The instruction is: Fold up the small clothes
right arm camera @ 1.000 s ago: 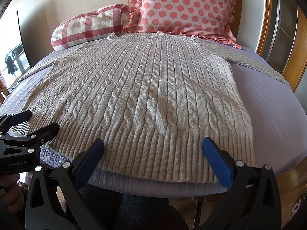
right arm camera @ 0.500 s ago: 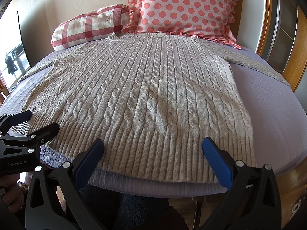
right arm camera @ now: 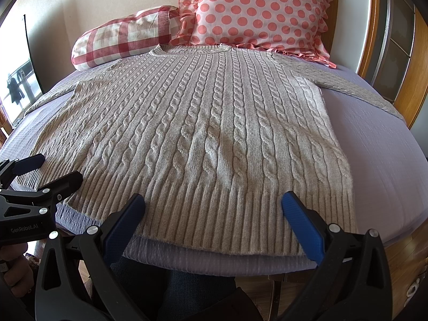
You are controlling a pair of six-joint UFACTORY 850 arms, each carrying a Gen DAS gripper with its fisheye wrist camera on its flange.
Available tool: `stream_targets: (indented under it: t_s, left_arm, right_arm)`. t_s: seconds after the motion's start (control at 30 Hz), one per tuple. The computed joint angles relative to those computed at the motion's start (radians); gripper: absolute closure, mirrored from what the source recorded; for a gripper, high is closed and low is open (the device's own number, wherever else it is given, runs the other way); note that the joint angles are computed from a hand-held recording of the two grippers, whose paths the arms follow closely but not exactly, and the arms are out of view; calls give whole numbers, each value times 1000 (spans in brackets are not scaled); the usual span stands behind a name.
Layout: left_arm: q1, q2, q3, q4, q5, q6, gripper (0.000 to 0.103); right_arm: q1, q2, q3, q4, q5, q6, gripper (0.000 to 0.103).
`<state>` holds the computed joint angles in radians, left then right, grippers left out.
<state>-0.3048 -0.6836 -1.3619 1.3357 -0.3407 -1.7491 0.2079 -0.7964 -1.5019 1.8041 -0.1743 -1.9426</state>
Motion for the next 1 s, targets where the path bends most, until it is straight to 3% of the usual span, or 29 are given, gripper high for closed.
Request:
stream_targets:
  t_s: [0.73, 0.8, 0.87, 0.93, 1.0]
  left_arm:
    - [0, 0, 0, 5, -1, -4, 2]
    - [0, 0, 0, 5, -1, -4, 2]
    - [-1, 1, 3, 20, -1, -15, 2]
    - [-1, 4, 14, 88, 0, -72, 2]
    - [-6, 13, 29, 169, -3, -142, 2]
  right_arm:
    - [-1, 0, -2, -9, 0, 8, 1]
    - [-3, 1, 3, 52, -9, -57, 1]
    - [-15, -5, -10, -4, -48, -21, 1]
    - [-52, -21, -52, -172, -154, 155, 1]
    - [-104, -51, -120, -223, -247, 297, 1]
